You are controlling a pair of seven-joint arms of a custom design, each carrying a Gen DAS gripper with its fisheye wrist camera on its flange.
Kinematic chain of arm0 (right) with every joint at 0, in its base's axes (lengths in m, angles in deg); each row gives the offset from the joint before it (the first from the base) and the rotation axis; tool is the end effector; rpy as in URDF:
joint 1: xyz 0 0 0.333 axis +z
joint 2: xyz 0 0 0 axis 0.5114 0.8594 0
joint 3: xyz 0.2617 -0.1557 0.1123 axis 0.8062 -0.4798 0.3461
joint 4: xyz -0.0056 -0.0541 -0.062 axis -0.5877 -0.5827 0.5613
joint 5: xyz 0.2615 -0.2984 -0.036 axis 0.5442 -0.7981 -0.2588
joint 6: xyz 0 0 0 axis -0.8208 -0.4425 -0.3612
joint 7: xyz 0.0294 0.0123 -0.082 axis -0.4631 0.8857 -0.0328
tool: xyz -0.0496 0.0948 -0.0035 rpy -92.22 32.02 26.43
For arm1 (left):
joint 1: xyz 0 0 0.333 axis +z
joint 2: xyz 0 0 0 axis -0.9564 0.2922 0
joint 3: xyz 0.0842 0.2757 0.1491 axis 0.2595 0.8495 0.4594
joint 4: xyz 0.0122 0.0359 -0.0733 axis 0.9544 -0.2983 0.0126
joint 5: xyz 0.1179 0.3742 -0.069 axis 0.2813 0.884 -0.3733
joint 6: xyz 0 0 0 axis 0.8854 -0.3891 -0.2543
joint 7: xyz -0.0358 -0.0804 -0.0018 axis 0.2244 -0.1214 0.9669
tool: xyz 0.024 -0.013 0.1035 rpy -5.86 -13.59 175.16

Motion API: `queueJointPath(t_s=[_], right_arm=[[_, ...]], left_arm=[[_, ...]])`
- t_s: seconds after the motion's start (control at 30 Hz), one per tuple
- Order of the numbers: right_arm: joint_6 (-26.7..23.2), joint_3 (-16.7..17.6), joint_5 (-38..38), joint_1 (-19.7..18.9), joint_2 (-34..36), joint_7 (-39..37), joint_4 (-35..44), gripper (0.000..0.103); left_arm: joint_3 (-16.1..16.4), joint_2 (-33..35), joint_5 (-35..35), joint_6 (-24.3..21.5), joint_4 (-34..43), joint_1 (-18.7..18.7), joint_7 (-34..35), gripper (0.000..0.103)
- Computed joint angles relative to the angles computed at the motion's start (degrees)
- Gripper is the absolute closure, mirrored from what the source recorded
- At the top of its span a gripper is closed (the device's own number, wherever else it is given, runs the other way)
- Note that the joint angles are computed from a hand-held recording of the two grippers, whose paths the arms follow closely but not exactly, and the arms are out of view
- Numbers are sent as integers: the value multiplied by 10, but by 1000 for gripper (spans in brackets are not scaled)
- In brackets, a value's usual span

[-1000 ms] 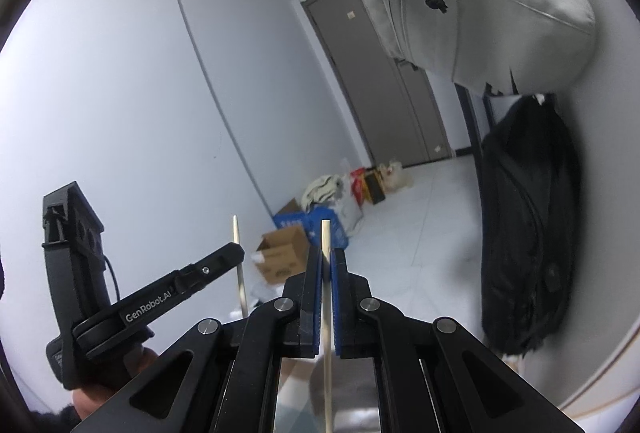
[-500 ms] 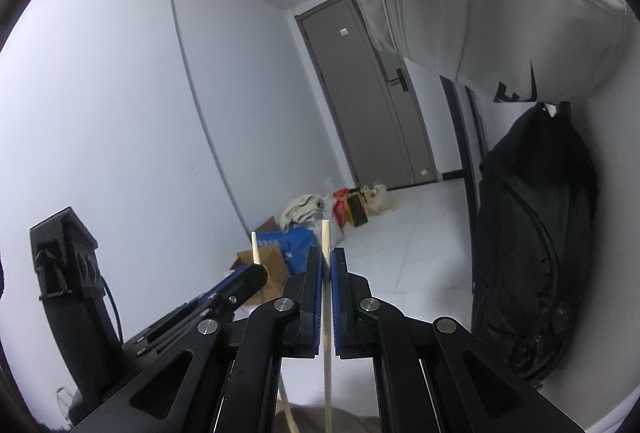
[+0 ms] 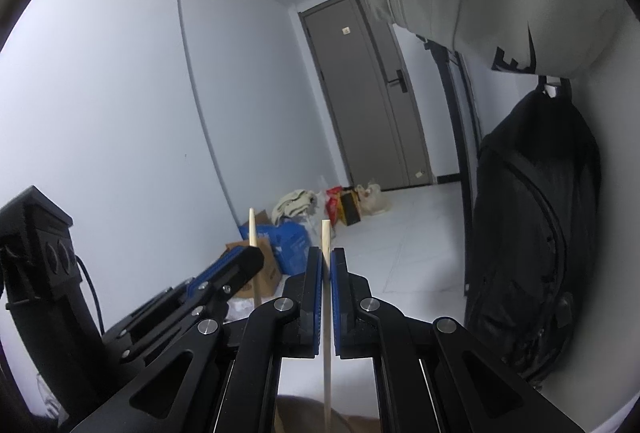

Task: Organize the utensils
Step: 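Carry both held chopsticks up over the white utensil holder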

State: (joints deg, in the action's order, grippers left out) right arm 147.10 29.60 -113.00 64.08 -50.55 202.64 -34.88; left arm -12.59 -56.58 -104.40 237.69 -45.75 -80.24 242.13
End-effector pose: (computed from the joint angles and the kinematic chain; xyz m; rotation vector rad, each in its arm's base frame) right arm 0.6074 0.3722 0.6632 -1.3105 1.3614 -0.7427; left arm 0.6184 -0.1478 0.6329 -1.2052 1.6927 -1.5524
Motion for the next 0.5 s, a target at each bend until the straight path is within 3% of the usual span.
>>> queueJointPath(t_s=[0.13, 0.5], right_arm=[[7, 11, 27, -10, -2, -30, -9, 100], [18, 31, 86, -23, -36, -90, -70, 99]], left_arm=[[0, -4, -16, 1, -7, -2, 32, 101], [10, -23, 53, -42, -40, 3, -29, 101]])
